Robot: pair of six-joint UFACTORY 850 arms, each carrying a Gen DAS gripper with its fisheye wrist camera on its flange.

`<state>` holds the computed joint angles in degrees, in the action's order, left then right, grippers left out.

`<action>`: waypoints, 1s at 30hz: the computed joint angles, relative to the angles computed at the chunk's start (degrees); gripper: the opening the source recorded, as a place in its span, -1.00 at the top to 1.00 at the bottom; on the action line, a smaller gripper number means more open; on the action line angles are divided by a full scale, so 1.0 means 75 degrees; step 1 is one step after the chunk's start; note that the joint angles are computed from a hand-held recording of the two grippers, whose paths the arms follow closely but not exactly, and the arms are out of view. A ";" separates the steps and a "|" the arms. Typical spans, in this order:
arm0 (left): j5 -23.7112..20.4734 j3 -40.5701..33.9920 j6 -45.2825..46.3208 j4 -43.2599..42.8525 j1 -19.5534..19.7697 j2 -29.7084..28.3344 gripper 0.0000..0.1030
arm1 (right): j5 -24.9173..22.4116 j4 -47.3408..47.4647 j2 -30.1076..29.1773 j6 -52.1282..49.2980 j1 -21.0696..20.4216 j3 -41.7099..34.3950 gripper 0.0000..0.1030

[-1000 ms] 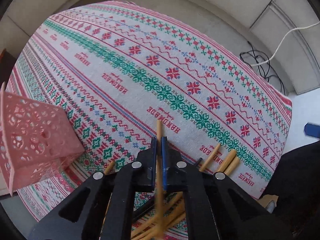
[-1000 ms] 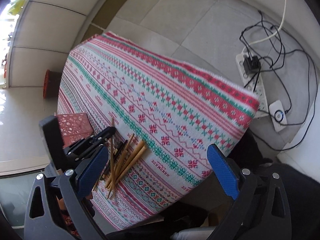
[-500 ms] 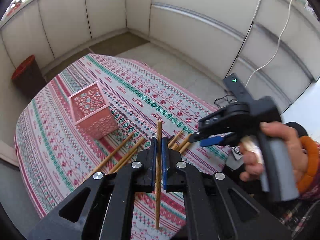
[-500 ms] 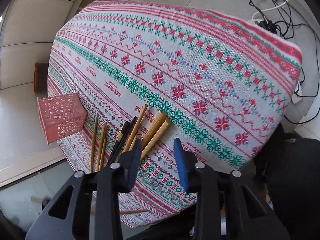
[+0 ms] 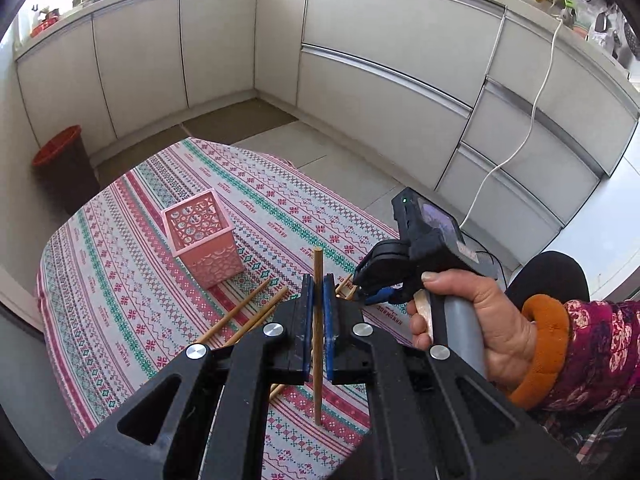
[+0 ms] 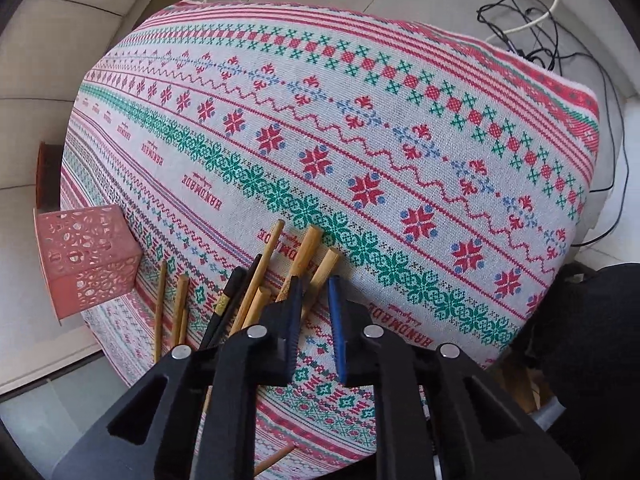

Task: Organize utensils
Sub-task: 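Lower the left tool and close it on a wooden chopstick while the right tool grasps another chopstick, then carry the left tool's chopstick over the pink basket and open it while the right tool drops its chopstick in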

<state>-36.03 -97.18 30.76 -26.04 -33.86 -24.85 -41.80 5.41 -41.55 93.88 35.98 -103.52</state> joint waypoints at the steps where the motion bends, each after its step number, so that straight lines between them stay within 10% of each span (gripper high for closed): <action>1: -0.0002 -0.0003 0.0050 -0.0079 0.0021 0.0003 0.92 | -0.0075 -0.0092 -0.0056 0.0085 0.0017 -0.0098 0.74; 11: 0.0176 0.0222 -0.0092 -0.0013 0.0039 0.0197 0.92 | -0.0116 -0.0632 -0.0647 0.0558 -0.0055 -0.0980 0.83; 17: 0.0485 0.0439 -0.0296 0.0064 0.0009 0.0454 0.92 | 0.1172 -0.1081 0.0204 0.0882 -0.0100 0.0352 0.83; 30: 0.1200 0.0872 -0.1282 0.0128 -0.0063 0.0947 0.92 | 0.0902 -0.4640 0.1870 0.2154 0.0658 0.1301 0.84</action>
<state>-27.03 -90.64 21.15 -25.08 -34.33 -17.75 -35.03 -29.39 -27.53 110.04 40.92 -93.77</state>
